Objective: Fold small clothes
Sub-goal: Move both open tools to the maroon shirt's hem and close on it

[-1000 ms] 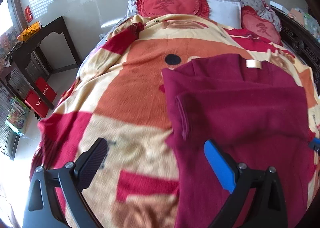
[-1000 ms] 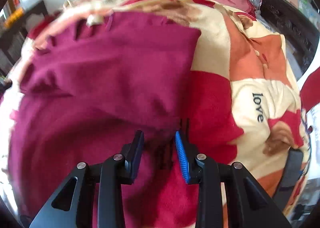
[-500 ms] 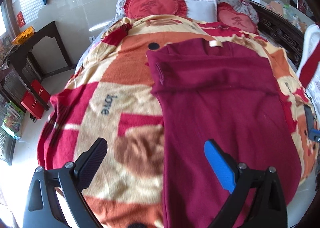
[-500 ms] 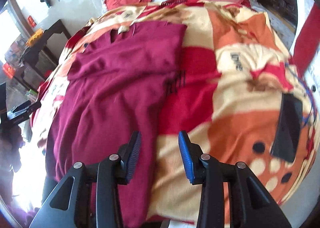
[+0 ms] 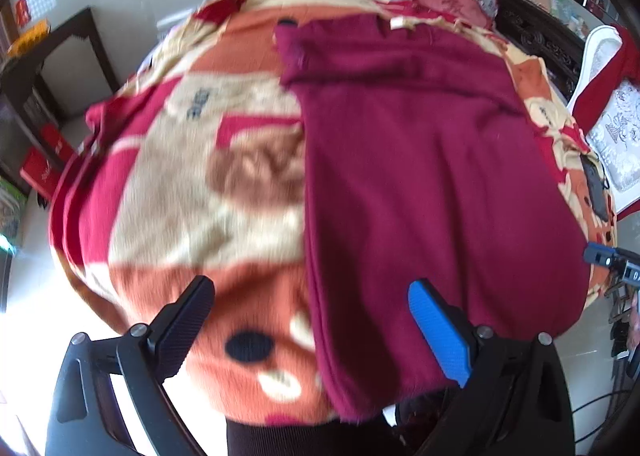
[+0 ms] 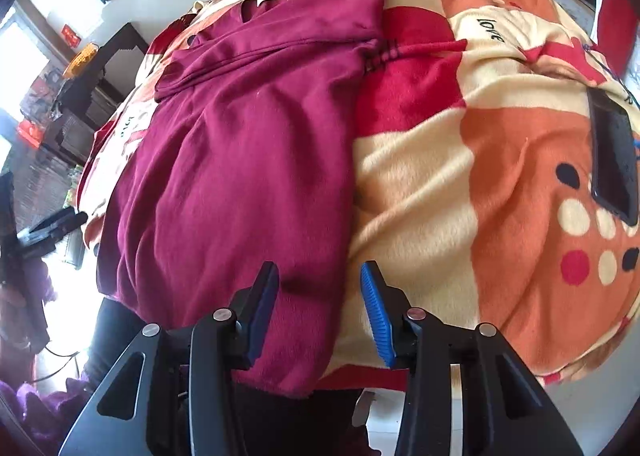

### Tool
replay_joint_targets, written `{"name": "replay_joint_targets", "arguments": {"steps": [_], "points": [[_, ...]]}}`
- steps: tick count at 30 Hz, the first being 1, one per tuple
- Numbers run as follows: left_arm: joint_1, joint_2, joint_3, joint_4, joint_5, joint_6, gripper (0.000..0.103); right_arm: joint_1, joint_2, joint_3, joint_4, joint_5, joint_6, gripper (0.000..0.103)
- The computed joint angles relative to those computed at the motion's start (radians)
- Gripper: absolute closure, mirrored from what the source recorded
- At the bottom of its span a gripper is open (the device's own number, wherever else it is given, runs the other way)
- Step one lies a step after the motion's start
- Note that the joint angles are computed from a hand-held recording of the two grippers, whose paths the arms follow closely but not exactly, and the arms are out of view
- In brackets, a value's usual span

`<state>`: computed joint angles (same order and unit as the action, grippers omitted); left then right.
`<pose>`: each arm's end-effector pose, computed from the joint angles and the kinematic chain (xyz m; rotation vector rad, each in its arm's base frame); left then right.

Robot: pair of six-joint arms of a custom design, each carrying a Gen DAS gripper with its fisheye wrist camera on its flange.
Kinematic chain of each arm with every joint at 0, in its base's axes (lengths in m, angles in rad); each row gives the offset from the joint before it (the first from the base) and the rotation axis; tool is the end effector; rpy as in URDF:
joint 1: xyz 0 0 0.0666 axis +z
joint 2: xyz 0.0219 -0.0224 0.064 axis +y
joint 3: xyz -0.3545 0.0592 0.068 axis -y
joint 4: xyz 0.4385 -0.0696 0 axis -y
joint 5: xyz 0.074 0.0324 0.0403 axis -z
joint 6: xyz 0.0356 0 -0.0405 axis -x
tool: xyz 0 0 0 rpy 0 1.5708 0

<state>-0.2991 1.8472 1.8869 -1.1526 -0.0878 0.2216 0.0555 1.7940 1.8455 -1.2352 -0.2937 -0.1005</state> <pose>0.6415 -0.1949 0.3722 0.0763 2.6757 -0.0469 0.6437 0.0457 0.3837 -0.0178 2.7465 0.4468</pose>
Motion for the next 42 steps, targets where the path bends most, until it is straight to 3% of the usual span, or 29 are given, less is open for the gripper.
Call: {"name": "replay_joint_targets", "arguments": {"steps": [4, 9, 19, 25, 31, 34, 39, 42], "points": [[-0.001, -0.026, -0.067, 0.005, 0.030, 0.010, 0.005, -0.008, -0.018, -0.029, 0.010, -0.020, -0.007, 0.080], [0.002, -0.025, -0.090, -0.012, 0.066, 0.029, 0.014, -0.011, -0.035, -0.051, -0.004, -0.044, 0.002, 0.080], [-0.009, 0.008, -0.069, -0.028, 0.096, 0.019, 0.019, 0.003, -0.025, -0.053, -0.066, -0.102, 0.056, 0.080], [-0.012, 0.024, -0.056, -0.040, 0.091, 0.015, 0.022, 0.003, -0.016, -0.069, -0.074, -0.145, 0.043, 0.080], [-0.015, 0.031, -0.045, -0.051, 0.073, 0.015, 0.044, 0.010, -0.007, -0.048, -0.103, -0.133, 0.078, 0.089], [-0.012, 0.033, -0.040, -0.057, 0.077, 0.020, 0.053, 0.005, 0.000, -0.027, -0.141, -0.139, 0.095, 0.103], [-0.004, 0.027, -0.046, -0.057, 0.094, 0.011, 0.082, 0.008, -0.002, -0.002, -0.148, -0.161, 0.139, 0.103], [0.007, 0.017, -0.038, -0.070, 0.130, -0.008, 0.093, 0.013, 0.005, 0.023, -0.147, -0.185, 0.149, 0.103]]}}
